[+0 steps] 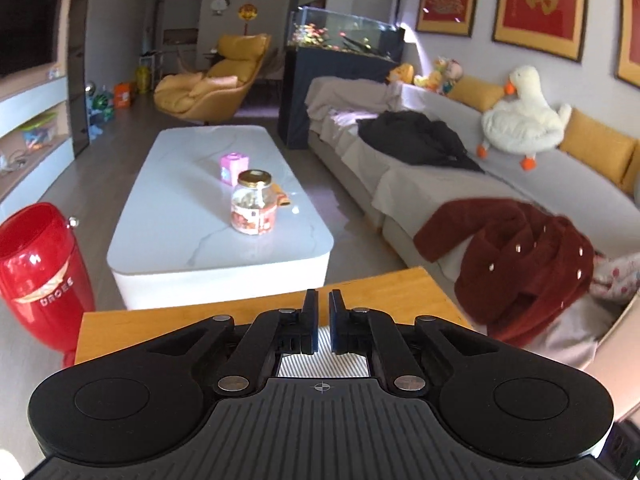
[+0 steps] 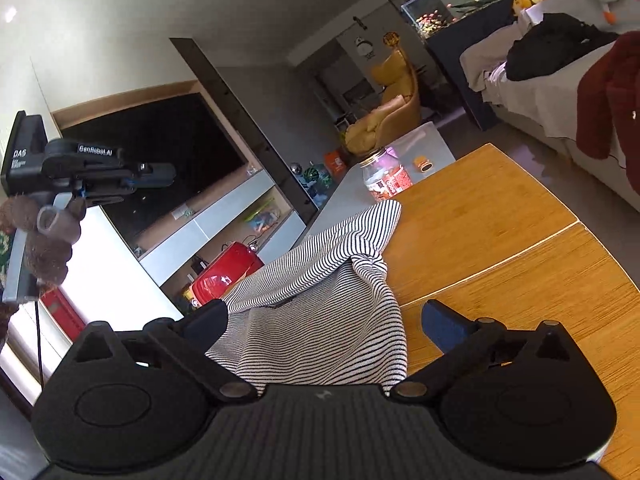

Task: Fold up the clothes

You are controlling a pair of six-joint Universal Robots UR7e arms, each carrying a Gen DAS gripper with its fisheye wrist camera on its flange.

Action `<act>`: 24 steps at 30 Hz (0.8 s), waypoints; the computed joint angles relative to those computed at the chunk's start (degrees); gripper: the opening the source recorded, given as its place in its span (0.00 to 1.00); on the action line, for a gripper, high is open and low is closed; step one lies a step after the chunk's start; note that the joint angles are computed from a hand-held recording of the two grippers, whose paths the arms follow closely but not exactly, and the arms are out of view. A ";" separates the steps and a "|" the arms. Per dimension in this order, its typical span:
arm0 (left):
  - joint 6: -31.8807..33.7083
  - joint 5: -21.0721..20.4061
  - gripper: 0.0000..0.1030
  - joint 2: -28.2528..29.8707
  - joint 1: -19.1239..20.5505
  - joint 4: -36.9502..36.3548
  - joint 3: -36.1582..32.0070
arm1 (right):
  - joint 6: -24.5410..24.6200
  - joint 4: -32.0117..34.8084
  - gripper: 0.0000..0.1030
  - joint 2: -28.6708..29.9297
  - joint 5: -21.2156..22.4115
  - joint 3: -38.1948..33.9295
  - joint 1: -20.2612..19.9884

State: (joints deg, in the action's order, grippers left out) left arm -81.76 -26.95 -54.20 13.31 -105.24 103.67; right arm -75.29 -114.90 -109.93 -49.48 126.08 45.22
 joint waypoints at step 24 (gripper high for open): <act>-9.24 -23.66 0.13 0.31 -5.15 11.16 8.79 | -2.34 -16.43 1.00 -2.01 -15.47 5.13 9.64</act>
State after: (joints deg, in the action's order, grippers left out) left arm -91.00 -50.60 -53.88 8.16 -94.08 112.46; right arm -77.63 -131.33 -111.94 -64.95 131.21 54.86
